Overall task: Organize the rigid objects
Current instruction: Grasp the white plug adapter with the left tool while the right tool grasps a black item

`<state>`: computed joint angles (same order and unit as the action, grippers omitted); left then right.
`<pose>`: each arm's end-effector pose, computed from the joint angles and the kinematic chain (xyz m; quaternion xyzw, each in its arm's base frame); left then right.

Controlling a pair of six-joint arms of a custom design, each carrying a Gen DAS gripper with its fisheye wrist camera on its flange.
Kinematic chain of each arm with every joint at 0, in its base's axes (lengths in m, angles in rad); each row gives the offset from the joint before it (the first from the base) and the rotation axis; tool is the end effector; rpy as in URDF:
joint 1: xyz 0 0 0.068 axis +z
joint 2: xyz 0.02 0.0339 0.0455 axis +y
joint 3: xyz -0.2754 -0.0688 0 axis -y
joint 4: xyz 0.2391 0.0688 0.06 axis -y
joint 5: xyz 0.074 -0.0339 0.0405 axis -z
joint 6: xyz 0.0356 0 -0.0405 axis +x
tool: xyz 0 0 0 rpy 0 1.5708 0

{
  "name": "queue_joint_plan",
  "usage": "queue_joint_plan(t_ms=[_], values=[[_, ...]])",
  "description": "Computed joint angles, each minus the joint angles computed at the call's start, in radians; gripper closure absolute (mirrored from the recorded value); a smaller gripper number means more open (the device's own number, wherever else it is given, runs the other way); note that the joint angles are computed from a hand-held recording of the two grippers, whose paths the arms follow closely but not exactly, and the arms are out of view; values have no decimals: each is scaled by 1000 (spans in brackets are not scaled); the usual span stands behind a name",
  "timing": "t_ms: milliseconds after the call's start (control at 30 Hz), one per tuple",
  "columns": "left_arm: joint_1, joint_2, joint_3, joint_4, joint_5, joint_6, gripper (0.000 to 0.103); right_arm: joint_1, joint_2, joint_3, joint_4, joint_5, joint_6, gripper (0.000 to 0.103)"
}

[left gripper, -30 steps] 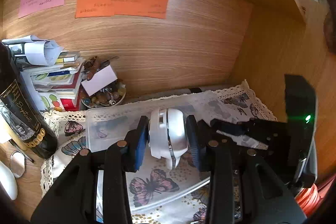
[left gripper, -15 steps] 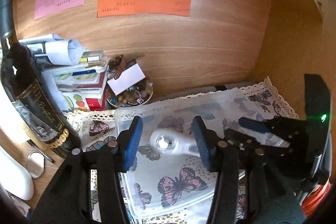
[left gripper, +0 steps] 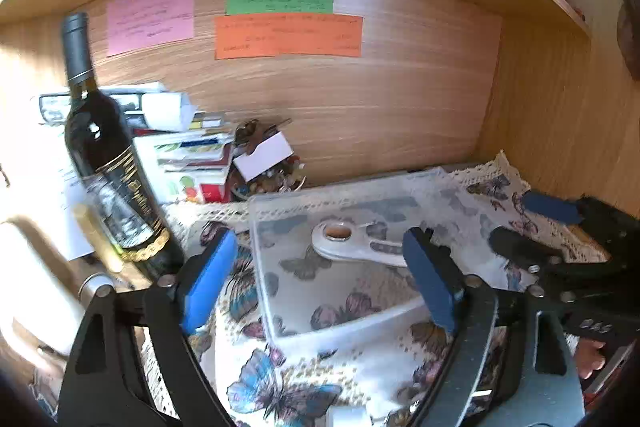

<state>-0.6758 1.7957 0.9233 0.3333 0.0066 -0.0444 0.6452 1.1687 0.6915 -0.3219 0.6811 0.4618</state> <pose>0.2926 -0.2349 0.1812 0.2716 0.8264 -0.1765 0.4606 0.1917 0.1162 0.2376 0.0452 0.8811 -0.0768 0.4644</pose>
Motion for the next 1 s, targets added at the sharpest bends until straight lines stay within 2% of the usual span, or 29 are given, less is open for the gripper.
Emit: queue_joint_plan(t_ms=[200,400,567,767,833,900,1000], values=[[5,-47,-106,12,-4,-6,7,145,-16,-10,-72,96,110,32],[17,-78,-219,45,-5,3,6,231,-3,-50,-130,121,250,32],[43,-74,-281,46,34,-5,6,249,-8,-124,-154,77,378,32],[21,-36,-349,112,52,-16,6,240,-11,-199,-143,-13,452,33],[11,-23,-360,128,56,-19,9,250,-10,-211,-141,-35,458,36],[-2,-10,-359,127,61,-18,18,265,6,-212,-141,-49,455,43],[-15,17,-344,118,81,-11,22,272,38,-209,-118,-85,419,50]])
